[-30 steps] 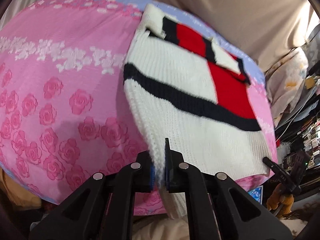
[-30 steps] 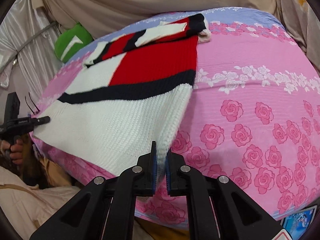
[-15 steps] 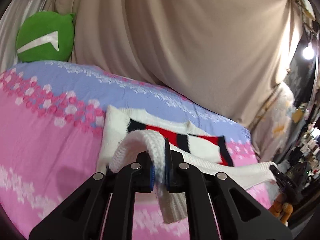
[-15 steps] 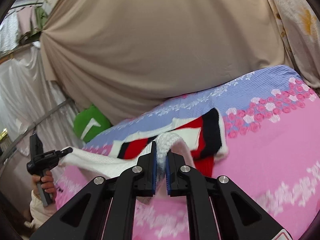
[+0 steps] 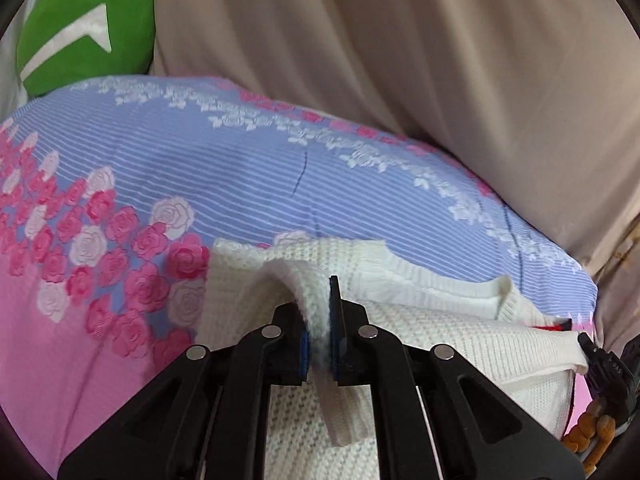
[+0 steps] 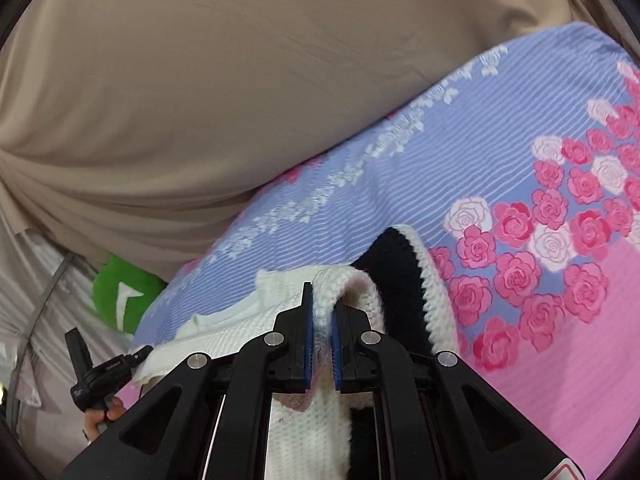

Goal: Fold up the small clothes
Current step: 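Lift the hem and fold it toward the collar with both tools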

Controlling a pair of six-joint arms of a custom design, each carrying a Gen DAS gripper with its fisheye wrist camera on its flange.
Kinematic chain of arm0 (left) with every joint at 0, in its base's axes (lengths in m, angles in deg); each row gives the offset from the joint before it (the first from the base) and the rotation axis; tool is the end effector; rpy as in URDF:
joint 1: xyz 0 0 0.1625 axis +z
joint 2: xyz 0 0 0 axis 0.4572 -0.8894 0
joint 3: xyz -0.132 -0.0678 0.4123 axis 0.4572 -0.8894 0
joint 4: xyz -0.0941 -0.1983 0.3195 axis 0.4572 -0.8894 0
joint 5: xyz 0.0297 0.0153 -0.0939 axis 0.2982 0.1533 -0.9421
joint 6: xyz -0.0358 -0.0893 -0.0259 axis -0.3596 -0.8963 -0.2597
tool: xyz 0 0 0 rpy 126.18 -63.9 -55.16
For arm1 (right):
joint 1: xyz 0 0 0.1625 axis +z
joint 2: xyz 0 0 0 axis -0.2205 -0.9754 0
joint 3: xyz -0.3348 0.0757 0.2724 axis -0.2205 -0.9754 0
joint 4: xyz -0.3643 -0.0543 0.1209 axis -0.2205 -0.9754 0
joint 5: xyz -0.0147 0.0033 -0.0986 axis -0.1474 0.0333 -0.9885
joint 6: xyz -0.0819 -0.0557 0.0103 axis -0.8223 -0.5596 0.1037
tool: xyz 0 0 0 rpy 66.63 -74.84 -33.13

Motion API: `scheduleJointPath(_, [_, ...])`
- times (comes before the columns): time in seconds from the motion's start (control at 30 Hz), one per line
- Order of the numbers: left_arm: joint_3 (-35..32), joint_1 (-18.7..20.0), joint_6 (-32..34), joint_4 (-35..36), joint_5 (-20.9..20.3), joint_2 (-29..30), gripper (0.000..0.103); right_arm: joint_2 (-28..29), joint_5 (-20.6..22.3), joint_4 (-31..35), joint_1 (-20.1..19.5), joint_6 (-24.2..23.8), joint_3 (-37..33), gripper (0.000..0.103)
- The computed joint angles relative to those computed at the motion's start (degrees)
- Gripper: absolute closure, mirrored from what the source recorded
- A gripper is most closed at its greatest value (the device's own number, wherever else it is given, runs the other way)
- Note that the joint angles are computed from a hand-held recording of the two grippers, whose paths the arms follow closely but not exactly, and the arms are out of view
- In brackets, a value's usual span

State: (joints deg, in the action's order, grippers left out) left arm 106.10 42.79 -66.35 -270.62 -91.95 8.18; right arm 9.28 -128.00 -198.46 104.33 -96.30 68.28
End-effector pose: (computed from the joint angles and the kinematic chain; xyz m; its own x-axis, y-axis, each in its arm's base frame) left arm 0.0105 -0.5798 0.2868 -0.8358 -0.4033 -0.3726 0.0818 0.5795 -0.8109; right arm 0.1624 -0.7106 0.0539 -0.9592 -0.2699 0.0836 -0.2599 0.7267 -0.6358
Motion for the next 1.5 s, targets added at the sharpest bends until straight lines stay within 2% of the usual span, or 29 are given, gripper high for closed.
scheduleJointPath(0.07, [-1.6,1.4,0.3,0.2,-0.7,1.4,0.096,0.9,0.7,0.2,-0.1,0.2,-1.2,0.095])
scheduleJointPath(0.13, [-2.0,2.0,1.9,-1.4,-2.1,2.0,0.093,0.7,2.1,-3.3,0.0,-0.4,-0.1,0.095])
scheduleJointPath(0.2, [-0.4,2.1,2.3,-4.3,-5.9,0.4,0.089,0.0,4.6,-11.7,0.0,-1.3,3.2,0.087])
scheduleJointPath(0.23, [0.4,2.1,2.3,-6.0,-7.8,-0.4,0.085,-0.4,4.8,-16.5,0.1,-1.5,5.1,0.074])
scheduleJointPath(0.27, [2.1,1.6,2.1,-8.8,-9.0,-1.8,0.069,-1.4,4.5,-19.6,0.3,-2.4,7.2,0.068])
scheduleJointPath(0.3, [3.7,0.6,2.1,-11.2,-8.1,-2.7,0.042,-2.8,3.3,-20.3,0.6,-4.0,9.5,0.068])
scheduleJointPath(0.37, [7.6,-2.1,3.7,-15.5,-4.5,-4.9,0.026,-4.9,0.7,-20.0,1.0,-7.1,13.1,0.068])
scheduleJointPath(0.4, [9.6,-3.2,4.3,-15.1,-3.6,-6.4,0.025,-6.1,0.0,-19.9,0.7,-8.9,15.6,0.068])
scheduleJointPath(0.5, [15.3,-5.0,-0.3,-6.9,-0.8,-11.0,0.025,-9.0,-1.5,-19.1,-1.2,-12.4,23.2,0.067])
scheduleJointPath(0.57, [18.2,-4.8,-5.9,0.0,-0.5,-12.6,0.026,-9.2,-2.9,-18.3,-2.3,-13.2,26.4,0.064])
scheduleJointPath(0.63, [20.1,-4.0,-9.7,2.5,-1.5,-12.5,0.027,-8.2,-5.0,-17.3,-2.6,-13.7,27.5,0.064])
scheduleJointPath(0.7, [21.8,-3.4,-11.5,1.7,-2.7,-11.6,0.039,-6.7,-5.4,-16.9,-2.4,-13.6,27.4,0.064])
scheduleJointPath(0.73, [22.4,-4.2,-10.9,-0.5,-0.4,-10.2,0.041,-6.0,-5.8,-17.2,-2.1,-13.5,27.1,0.064])
scheduleJointPath(0.8, [22.1,-5.2,-10.6,0.2,1.2,-9.8,0.066,-4.8,-6.2,-17.9,-1.5,-13.7,26.1,0.064])
scheduleJointPath(0.83, [22.1,-5.4,-10.8,0.3,0.8,-10.2,0.069,-4.7,-6.6,-17.3,-1.3,-13.5,25.7,0.074])
scheduleJointPath(0.87, [22.2,-6.0,-11.3,0.7,0.7,-10.8,0.074,-5.2,-6.0,-16.0,-1.3,-13.1,25.6,0.095])
scheduleJointPath(0.9, [22.6,-6.9,-11.3,1.0,1.5,-11.2,0.076,-5.9,-5.0,-15.8,-1.5,-12.5,26.2,0.094])
scheduleJointPath(1.0, [25.3,-10.1,-11.5,3.5,3.2,-14.7,0.079,-9.7,-2.8,-21.2,-2.3,-13.7,32.1,0.096])
scheduleJointPath(1.07, [28.1,-12.3,-14.0,8.2,3.6,-18.7,0.08,-13.6,-0.7,-23.5,-4.4,-14.0,37.7,0.097])
scheduleJointPath(1.1, [29.2,-13.1,-15.7,10.8,4.0,-20.6,0.08,-14.7,-1.1,-23.9,-5.0,-13.9,39.3,0.097])
scheduleJointPath(1.17, [32.9,-14.7,-20.8,17.1,3.5,-25.2,0.08,-16.2,-4.0,-26.0,-6.5,-15.1,43.9,0.097])
scheduleJointPath(1.27, [36.4,-14.7,-28.1,22.7,0.8,-27.5,0.08,-14.3,-10.0,-28.3,-7.8,-15.6,47.8,0.097])
scheduleJointPath(1.3, [37.5,-15.4,-29.0,21.8,1.3,-27.1,0.08,-13.1,-12.1,-28.7,-7.7,-16.1,48.0,0.096])
scheduleJointPath(1.4, [38.8,-19.3,-31.0,21.5,3.4,-28.7,0.075,-12.5,-13.4,-31.9,-6.1,-17.7,48.4,0.094])
scheduleJointPath(1.43, [38.7,-20.7,-31.3,21.6,4.1,-29.8,0.073,-12.9,-13.4,-33.0,-5.0,-17.7,48.2,0.088])
scheduleJointPath(1.5, [38.8,-24.8,-29.8,18.9,8.3,-31.6,0.069,-13.4,-12.5,-37.2,-2.9,-18.5,47.3,0.086])
